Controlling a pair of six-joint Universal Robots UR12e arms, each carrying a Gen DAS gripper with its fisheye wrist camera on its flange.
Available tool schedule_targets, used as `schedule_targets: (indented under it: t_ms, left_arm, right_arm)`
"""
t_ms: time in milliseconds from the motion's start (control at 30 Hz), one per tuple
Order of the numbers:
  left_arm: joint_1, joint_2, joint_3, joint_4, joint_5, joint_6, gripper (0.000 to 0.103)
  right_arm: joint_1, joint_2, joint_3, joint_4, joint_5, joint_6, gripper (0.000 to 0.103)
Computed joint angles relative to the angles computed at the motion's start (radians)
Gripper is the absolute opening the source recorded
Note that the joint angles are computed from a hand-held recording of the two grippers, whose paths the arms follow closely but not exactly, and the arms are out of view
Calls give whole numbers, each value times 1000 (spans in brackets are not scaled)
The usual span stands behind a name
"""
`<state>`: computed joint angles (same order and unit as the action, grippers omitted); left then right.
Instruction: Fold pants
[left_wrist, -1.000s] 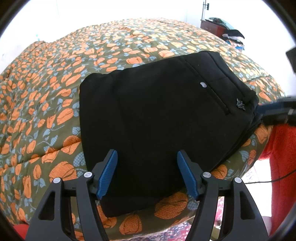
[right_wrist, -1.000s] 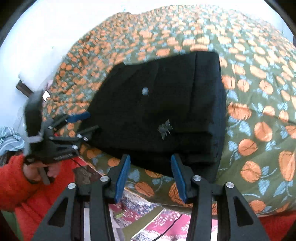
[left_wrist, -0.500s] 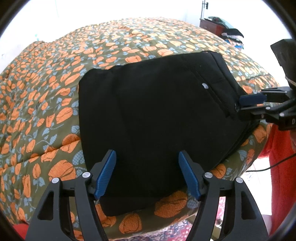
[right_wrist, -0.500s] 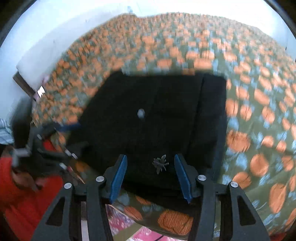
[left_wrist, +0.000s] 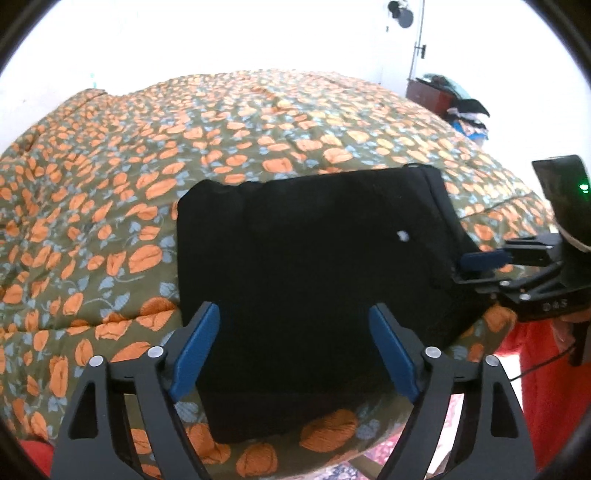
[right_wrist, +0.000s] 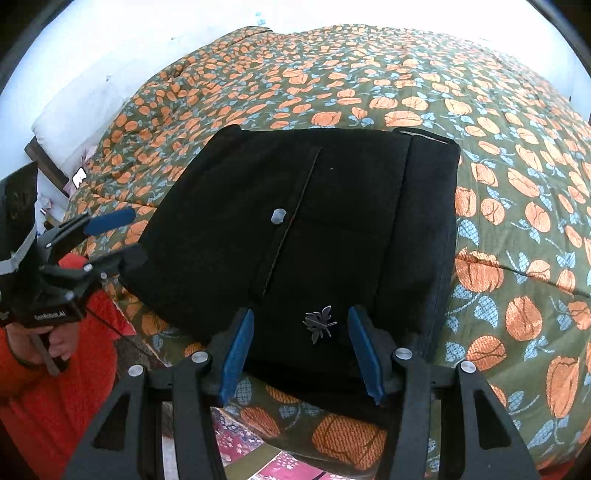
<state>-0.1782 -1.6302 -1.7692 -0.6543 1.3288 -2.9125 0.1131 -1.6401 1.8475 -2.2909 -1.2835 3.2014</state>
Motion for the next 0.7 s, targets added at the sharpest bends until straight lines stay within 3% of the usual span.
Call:
schedule_targets:
  t_ms: [133,233,433,600,700]
  left_arm:
    - [-12,-15,11,-72,33,40,84]
    - [-20,-13,0,-66,49,68,84]
    - [-23,-12,3,-78,53,80,84]
    - [-25,7,-1,-79,92,85,84]
    - [-25,19,-4,-61,128,79,84]
  right_arm:
    - [1,-1,-3,9,-5,-2,54]
    - [-9,11,-55,62,27,-13,53]
    - [-22,98,-195,29,-7,-20,56]
    - [-33,167,-213,154,-46,6,58]
    - [-43,116,-146,41,-45,62,58]
